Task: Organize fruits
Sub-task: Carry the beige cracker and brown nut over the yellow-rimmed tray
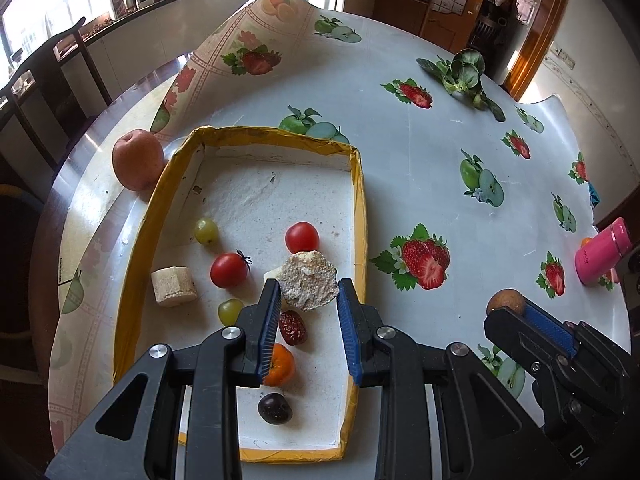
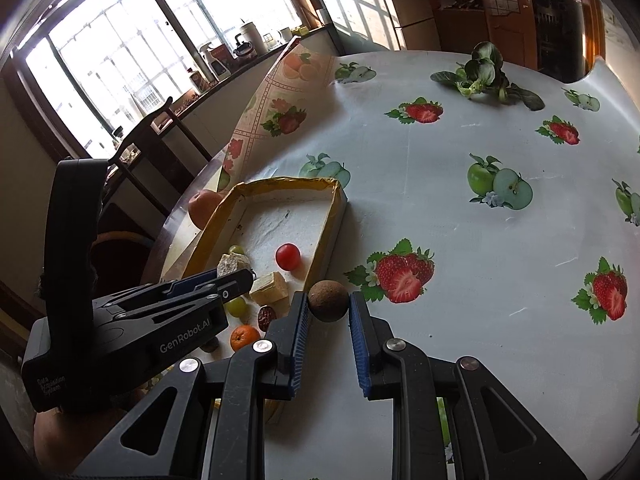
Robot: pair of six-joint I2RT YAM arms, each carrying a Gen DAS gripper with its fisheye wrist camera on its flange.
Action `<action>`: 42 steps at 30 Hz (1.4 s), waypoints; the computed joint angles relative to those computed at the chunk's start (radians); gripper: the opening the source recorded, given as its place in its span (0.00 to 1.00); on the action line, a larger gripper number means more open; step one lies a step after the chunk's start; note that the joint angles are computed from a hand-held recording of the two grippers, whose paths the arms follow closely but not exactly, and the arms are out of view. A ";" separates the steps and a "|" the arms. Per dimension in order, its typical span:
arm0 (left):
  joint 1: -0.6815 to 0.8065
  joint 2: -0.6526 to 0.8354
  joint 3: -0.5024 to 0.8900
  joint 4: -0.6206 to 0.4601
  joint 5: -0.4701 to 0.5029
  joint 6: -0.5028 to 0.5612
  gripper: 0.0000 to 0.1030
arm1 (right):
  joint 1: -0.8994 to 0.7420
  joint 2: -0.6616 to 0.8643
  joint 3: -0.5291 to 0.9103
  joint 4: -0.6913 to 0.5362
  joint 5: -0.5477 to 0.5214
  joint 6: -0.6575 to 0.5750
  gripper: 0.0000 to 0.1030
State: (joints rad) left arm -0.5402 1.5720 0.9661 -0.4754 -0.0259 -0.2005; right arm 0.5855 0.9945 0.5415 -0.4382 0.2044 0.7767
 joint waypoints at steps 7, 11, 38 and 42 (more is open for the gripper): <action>0.061 0.020 0.010 0.005 0.019 0.033 0.25 | 0.014 0.102 0.036 0.061 -0.012 -0.009 0.20; 0.090 0.038 0.019 0.009 0.025 0.050 0.25 | 0.012 0.163 0.065 0.094 -0.025 -0.026 0.20; 0.202 0.347 0.307 -0.008 0.045 0.126 0.25 | -0.115 0.644 0.357 0.267 -0.156 -0.181 0.20; 0.199 0.440 0.398 -0.028 0.044 0.127 0.25 | -0.149 0.744 0.421 0.270 -0.173 -0.206 0.20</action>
